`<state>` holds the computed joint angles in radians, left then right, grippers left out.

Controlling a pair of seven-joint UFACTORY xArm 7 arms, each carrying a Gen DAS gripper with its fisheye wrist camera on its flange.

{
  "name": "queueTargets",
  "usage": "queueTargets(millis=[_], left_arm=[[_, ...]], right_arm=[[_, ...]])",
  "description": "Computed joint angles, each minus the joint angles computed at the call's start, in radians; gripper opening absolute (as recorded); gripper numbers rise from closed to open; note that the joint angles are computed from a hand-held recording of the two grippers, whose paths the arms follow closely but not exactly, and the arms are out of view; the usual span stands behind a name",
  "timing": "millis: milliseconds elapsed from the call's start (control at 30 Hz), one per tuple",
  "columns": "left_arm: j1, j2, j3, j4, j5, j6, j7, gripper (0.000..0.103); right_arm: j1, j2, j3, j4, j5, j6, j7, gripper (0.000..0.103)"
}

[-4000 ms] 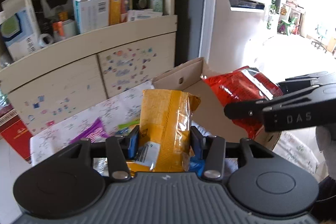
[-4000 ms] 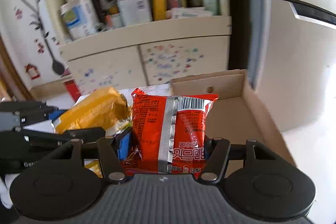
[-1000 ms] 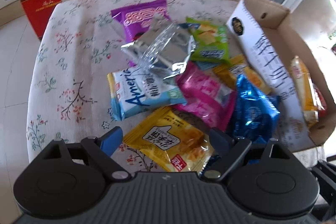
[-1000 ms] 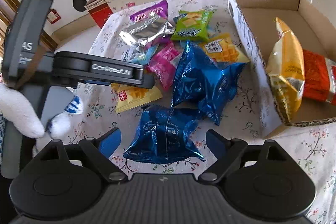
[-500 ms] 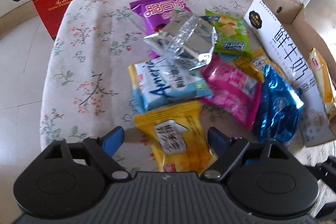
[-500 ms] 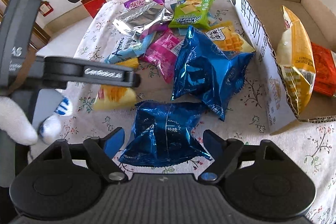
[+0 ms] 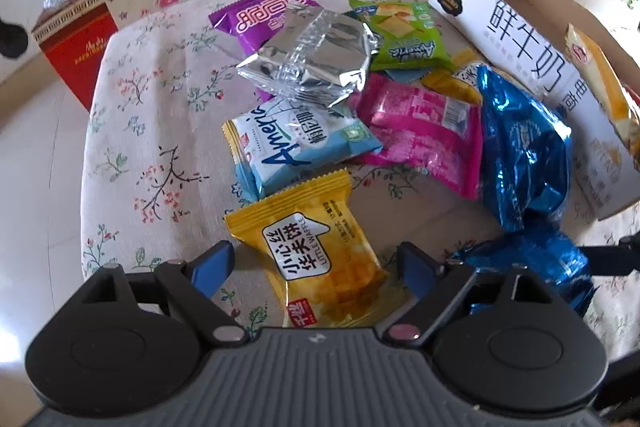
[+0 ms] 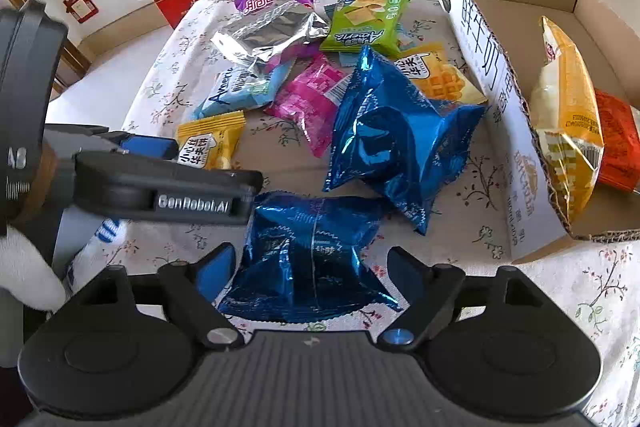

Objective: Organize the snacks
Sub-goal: 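Grasp the yellow cake pack with the left tool while the right tool grasps a blue foil bag, then lift the yellow cake pack with the left tool while the right tool carries the blue bag toward the box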

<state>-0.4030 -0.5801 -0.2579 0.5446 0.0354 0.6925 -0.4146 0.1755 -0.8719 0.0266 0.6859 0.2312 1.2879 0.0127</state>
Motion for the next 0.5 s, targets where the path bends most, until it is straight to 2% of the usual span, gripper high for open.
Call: queueTargets(millis=[100,200,267,367,500], left_arm=[[-0.009,-0.022,0.011,-0.015,-0.006,-0.019,0.014,0.062],[-0.009,-0.037,0.026,-0.026,-0.025,-0.027,0.023,0.050],[-0.008,-0.048,0.034,-0.031,-0.035,-0.028,0.030,0.046],[-0.013,-0.065,0.048,-0.040,-0.058,-0.030,0.047,0.045],[-0.007,-0.097,0.026,-0.054,-0.040,-0.030,0.059,0.043]], right_arm=[[0.007,-0.004,-0.005,-0.002,0.005,-0.005,-0.012,0.074],[0.017,-0.015,-0.004,-0.006,0.004,-0.009,-0.034,0.071],[0.019,-0.019,-0.005,-0.008,0.005,-0.011,-0.043,0.066],[0.019,-0.026,-0.011,-0.007,0.011,-0.019,-0.052,0.065],[0.022,-0.034,-0.012,-0.010,0.017,-0.026,-0.065,0.065]])
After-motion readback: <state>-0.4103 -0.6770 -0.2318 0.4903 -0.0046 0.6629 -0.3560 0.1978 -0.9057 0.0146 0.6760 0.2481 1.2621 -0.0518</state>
